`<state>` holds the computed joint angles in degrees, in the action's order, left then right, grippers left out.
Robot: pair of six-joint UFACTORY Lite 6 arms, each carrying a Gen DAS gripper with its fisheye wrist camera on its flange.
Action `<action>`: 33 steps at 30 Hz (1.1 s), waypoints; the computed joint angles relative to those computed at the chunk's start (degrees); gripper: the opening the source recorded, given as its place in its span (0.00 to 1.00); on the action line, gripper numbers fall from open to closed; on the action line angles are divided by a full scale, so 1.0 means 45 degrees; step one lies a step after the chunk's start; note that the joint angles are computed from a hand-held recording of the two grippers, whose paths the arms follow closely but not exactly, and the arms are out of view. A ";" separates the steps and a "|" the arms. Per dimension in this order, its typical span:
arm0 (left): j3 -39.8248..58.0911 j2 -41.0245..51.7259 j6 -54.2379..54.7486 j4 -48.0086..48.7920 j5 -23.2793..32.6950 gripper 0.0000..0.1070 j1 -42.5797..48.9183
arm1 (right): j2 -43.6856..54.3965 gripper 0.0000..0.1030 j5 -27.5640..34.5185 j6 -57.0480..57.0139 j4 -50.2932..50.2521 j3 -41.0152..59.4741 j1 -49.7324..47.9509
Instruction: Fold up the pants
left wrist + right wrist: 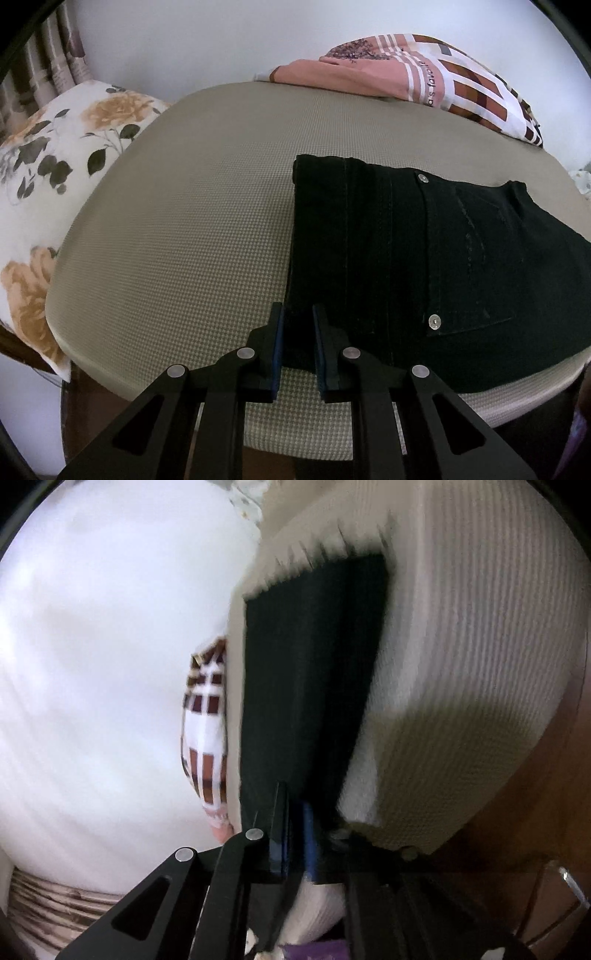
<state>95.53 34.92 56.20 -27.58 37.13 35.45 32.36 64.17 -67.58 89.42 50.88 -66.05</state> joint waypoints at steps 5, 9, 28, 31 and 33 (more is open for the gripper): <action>-0.0245 -0.0126 0.0027 -0.0157 -0.0181 0.16 0.0003 | -0.0401 0.04 -0.1166 -0.0269 0.0303 0.0174 -0.0668; -0.0215 -0.0107 -0.0015 -0.0145 -0.0138 0.16 0.0009 | -0.1278 0.03 -0.1854 -0.0822 0.0285 -0.0258 -0.0525; 0.0166 -0.0112 -0.0540 -0.0109 -0.0045 0.50 0.0352 | -0.4233 0.12 -0.4117 0.0778 0.0077 -0.0582 -0.0492; 0.0900 0.0024 -0.0908 -0.0517 0.0773 0.58 0.0632 | -0.5267 0.12 -0.4320 0.1311 -0.1131 0.0390 0.3272; 0.1296 -0.0048 -0.1499 -0.0428 0.1150 0.60 0.0723 | -0.4378 0.17 -0.2943 0.0552 -0.2140 0.2175 0.5937</action>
<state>101.36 34.71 49.45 -29.51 42.31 38.70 12.66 50.93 -65.10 79.79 60.67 -39.34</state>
